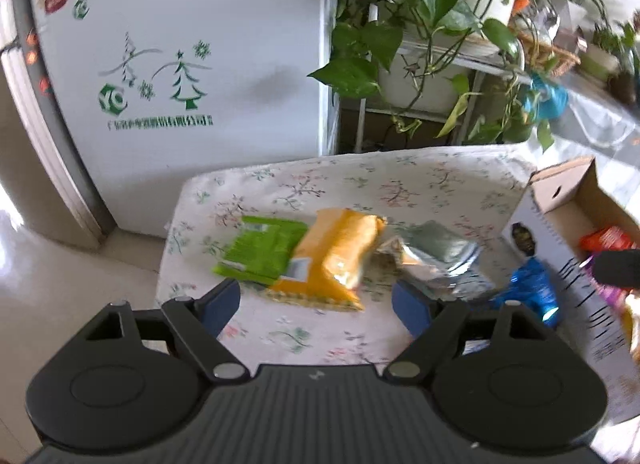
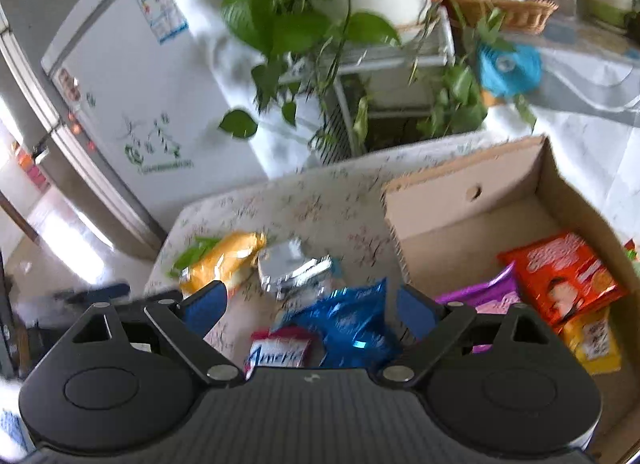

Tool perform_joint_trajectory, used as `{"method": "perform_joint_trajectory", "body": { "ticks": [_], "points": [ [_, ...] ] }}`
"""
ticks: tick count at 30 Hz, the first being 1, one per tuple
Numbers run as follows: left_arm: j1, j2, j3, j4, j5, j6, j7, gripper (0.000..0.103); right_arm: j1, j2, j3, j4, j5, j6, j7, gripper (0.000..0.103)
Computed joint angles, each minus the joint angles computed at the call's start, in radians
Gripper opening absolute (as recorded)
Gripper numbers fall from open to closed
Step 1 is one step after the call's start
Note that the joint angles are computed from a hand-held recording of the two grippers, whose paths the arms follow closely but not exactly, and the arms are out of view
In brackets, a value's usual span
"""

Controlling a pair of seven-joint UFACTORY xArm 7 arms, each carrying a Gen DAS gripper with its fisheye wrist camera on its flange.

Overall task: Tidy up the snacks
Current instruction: 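Move both open tools back over the remaining snacks, then lower left tool onto yellow bag while right tool approaches pink America bag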

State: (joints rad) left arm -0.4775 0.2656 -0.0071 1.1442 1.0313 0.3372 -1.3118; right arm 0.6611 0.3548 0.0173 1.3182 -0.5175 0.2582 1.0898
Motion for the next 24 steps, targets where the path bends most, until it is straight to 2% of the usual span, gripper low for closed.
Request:
{"method": "perform_joint_trajectory", "body": {
  "ticks": [5, 7, 9, 11, 14, 15, 20, 24],
  "points": [
    [0.021, 0.042, 0.0, 0.031, -0.027, -0.031, 0.142, 0.083, -0.043, 0.033, 0.095, 0.017, 0.133, 0.036, -0.129, 0.095],
    [0.038, 0.063, -0.007, 0.046, -0.084, -0.055, 0.24, 0.083, -0.039, 0.049, 0.105, 0.024, 0.175, 0.05, -0.159, 0.095],
    [0.07, 0.092, -0.029, 0.066, -0.172, -0.09, 0.376, 0.083, -0.012, 0.068, 0.09, 0.042, 0.181, 0.082, -0.159, 0.095],
    [0.071, 0.116, -0.021, 0.087, -0.204, -0.108, 0.443, 0.082, 0.011, 0.089, 0.075, 0.061, 0.183, 0.112, -0.145, 0.095],
    [0.126, 0.148, -0.062, 0.101, -0.322, -0.162, 0.593, 0.082, 0.002, 0.119, 0.096, 0.079, 0.236, 0.122, -0.152, 0.095],
    [0.12, 0.157, -0.051, 0.108, -0.335, -0.169, 0.607, 0.082, 0.001, 0.13, 0.099, 0.088, 0.249, 0.126, -0.157, 0.095],
    [0.148, 0.208, -0.086, 0.149, -0.457, -0.157, 0.766, 0.082, 0.062, 0.194, 0.053, 0.164, 0.216, 0.174, -0.125, 0.095],
    [0.173, 0.253, -0.128, 0.189, -0.539, -0.145, 0.906, 0.082, 0.072, 0.25, 0.046, 0.236, 0.214, 0.216, -0.118, 0.095]
  ]
}}
